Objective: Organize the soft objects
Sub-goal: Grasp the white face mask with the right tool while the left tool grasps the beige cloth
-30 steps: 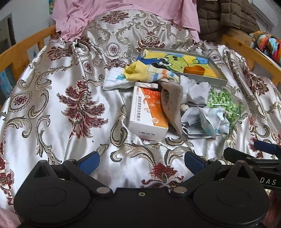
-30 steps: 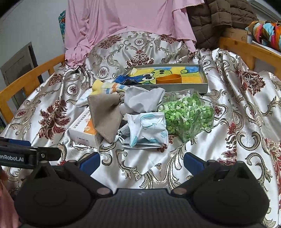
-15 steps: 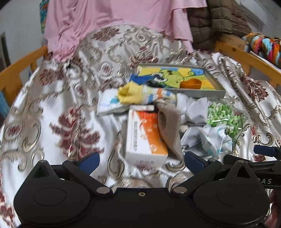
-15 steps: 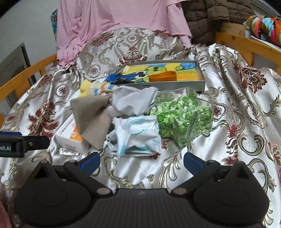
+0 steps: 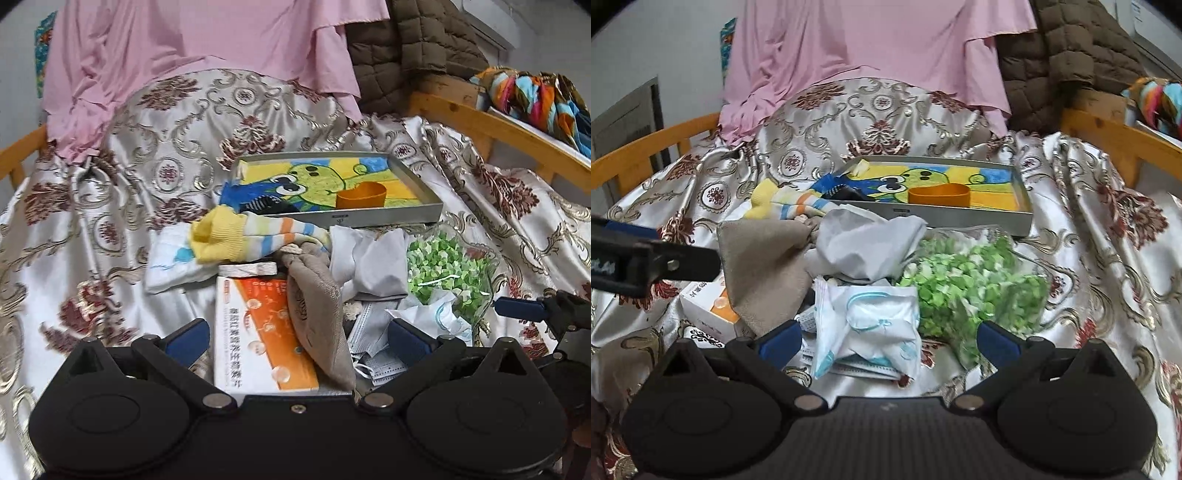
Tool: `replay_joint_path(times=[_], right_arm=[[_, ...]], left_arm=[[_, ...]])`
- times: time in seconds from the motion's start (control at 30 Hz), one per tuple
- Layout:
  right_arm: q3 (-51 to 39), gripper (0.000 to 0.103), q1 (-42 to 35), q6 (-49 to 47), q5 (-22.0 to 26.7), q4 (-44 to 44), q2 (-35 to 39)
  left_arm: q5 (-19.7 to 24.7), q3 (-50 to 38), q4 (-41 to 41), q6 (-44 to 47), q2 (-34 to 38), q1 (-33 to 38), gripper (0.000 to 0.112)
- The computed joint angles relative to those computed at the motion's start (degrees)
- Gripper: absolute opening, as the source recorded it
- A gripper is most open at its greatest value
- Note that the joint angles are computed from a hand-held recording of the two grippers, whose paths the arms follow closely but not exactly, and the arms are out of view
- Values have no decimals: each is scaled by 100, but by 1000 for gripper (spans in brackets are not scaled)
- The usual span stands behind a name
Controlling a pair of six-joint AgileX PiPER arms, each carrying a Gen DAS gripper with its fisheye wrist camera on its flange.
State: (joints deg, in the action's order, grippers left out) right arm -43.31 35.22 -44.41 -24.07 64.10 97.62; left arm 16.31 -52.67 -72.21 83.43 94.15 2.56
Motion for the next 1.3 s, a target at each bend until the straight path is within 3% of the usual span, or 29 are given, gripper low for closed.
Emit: replay_joint_path(times=[0.1,0.23,0.4,0.53,0.7,0.87,1.0,1.03,1.3], right_arm=[[-127,103,-41,19,-8,-217,187],[-285,103,-64,-57,-77,-298,434],[-382,103,-108,-15,-34,-389,586],[-342,102,-181,276,35,-773,568],[-263,89,-331,916,226,-1347,478],[-357,80,-355,459,405,-832,502],[-389,73,-423,461,567,-719,501],[-392,73,-453,516,622,-739,506],[-421,67,-471,505,674,-606,558]], left_arm=[[-86,-112,-225,334,227,-93,102],[-291,-202,-1107,1474,451,-211,102],[-91,-422,-700,987,637,-130,100],[218,-434,-908,981,629,30,92],[348,-526,-524,550,677,66,72],[465,-553,-304,398,704,94,43],[556,-575,-178,297,734,121,26],[558,-584,-117,244,734,114,16],[560,-540,-333,309,670,149,9]])
